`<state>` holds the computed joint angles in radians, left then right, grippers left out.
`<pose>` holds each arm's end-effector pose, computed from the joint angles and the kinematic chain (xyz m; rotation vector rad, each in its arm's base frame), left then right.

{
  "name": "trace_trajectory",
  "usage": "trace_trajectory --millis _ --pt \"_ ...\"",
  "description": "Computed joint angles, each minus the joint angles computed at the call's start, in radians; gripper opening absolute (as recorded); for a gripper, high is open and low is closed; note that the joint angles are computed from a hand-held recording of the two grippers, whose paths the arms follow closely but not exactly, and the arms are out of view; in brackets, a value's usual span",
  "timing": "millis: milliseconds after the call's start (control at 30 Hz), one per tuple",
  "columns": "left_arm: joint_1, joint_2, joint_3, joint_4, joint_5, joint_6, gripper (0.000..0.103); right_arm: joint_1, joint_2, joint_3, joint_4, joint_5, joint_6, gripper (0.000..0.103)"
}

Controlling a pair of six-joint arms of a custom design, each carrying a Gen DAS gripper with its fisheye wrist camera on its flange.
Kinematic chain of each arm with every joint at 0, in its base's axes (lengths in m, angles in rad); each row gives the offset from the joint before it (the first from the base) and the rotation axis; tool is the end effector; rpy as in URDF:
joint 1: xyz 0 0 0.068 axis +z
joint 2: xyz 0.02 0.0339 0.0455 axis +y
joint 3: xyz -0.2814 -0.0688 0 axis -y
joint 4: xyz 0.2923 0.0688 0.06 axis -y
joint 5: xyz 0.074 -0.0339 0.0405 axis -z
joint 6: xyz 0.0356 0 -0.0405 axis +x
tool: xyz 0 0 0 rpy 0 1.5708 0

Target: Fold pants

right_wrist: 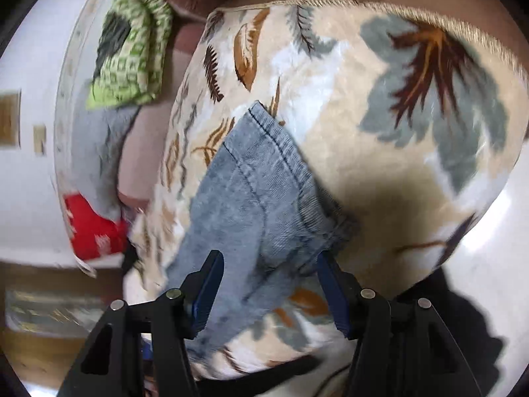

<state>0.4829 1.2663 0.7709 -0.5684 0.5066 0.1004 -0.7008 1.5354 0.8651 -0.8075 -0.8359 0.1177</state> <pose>0.2492 0.1112 0.2039 -0.3087 2.4712 -0.4310 0.2352 -0.1639 0.1627 0.9900 2.4180 1.0763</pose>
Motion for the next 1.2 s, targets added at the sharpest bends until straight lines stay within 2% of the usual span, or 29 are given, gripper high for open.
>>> trace_trajectory --millis 100,167,200,300,367,467,533,633,667,700,767,833,867,900,967,1033,1100,1200 --pt "-0.034 0.048 -0.058 0.102 -0.097 -0.028 0.045 0.041 0.007 -0.044 0.142 0.016 0.175 0.061" --pt "-0.016 0.091 -0.057 0.116 -0.099 -0.013 0.045 0.072 -0.025 -0.06 0.201 0.093 0.204 0.044" --pt "-0.01 0.096 -0.055 0.124 -0.099 -0.012 0.045 0.087 -0.034 -0.057 0.206 0.146 0.202 0.024" --pt "0.027 0.115 -0.039 0.116 -0.091 0.014 0.045 0.127 -0.062 -0.053 0.191 0.331 0.117 0.013" --pt "0.07 0.159 -0.016 0.096 -0.049 0.037 0.043 0.17 -0.064 -0.032 0.152 0.408 -0.002 0.013" --pt "0.079 0.144 -0.008 0.07 -0.041 0.024 0.043 0.229 -0.089 0.023 0.053 0.508 -0.09 0.025" --pt "0.065 0.082 -0.016 0.05 -0.052 0.007 0.043 0.25 -0.127 0.039 0.026 0.565 -0.095 0.059" --pt "0.049 -0.037 -0.043 0.047 -0.038 0.01 0.046 0.271 -0.226 0.051 0.014 0.64 -0.079 0.06" --pt "0.037 -0.069 -0.051 0.056 -0.044 0.005 0.053 0.283 -0.242 0.066 0.01 0.633 -0.058 0.06" --pt "0.008 -0.106 -0.066 0.08 -0.079 -0.008 0.062 0.294 -0.263 0.08 0.006 0.601 -0.043 0.06" --pt "-0.04 -0.104 -0.084 0.125 -0.175 -0.019 0.064 0.382 -0.244 0.145 -0.011 0.535 -0.049 0.06" --pt "-0.074 -0.038 -0.089 0.144 -0.274 -0.033 0.064 0.531 -0.164 0.229 -0.015 0.452 -0.068 0.06" --pt "-0.074 0.01 -0.085 0.14 -0.293 -0.039 0.063 0.63 -0.081 0.295 -0.009 0.391 -0.086 0.06" --pt "-0.07 0.047 -0.082 0.139 -0.297 -0.043 0.063 0.691 -0.022 0.345 -0.014 0.387 -0.103 0.06" --pt "-0.049 0.034 -0.13 0.206 -0.279 -0.032 0.064 0.858 0.178 0.519 -0.032 0.417 -0.158 0.056" --pt "-0.062 0.016 -0.157 0.239 -0.301 -0.012 0.064 0.958 0.365 0.71 -0.094 0.435 -0.215 0.05" --pt "-0.066 0.011 -0.176 0.268 -0.308 0.002 0.064 1.024 0.516 0.876 -0.144 0.473 -0.265 0.048" --pt "-0.065 0.005 -0.197 0.301 -0.31 0.031 0.064 1.079 0.743 1.154 -0.284 0.505 -0.321 0.047"
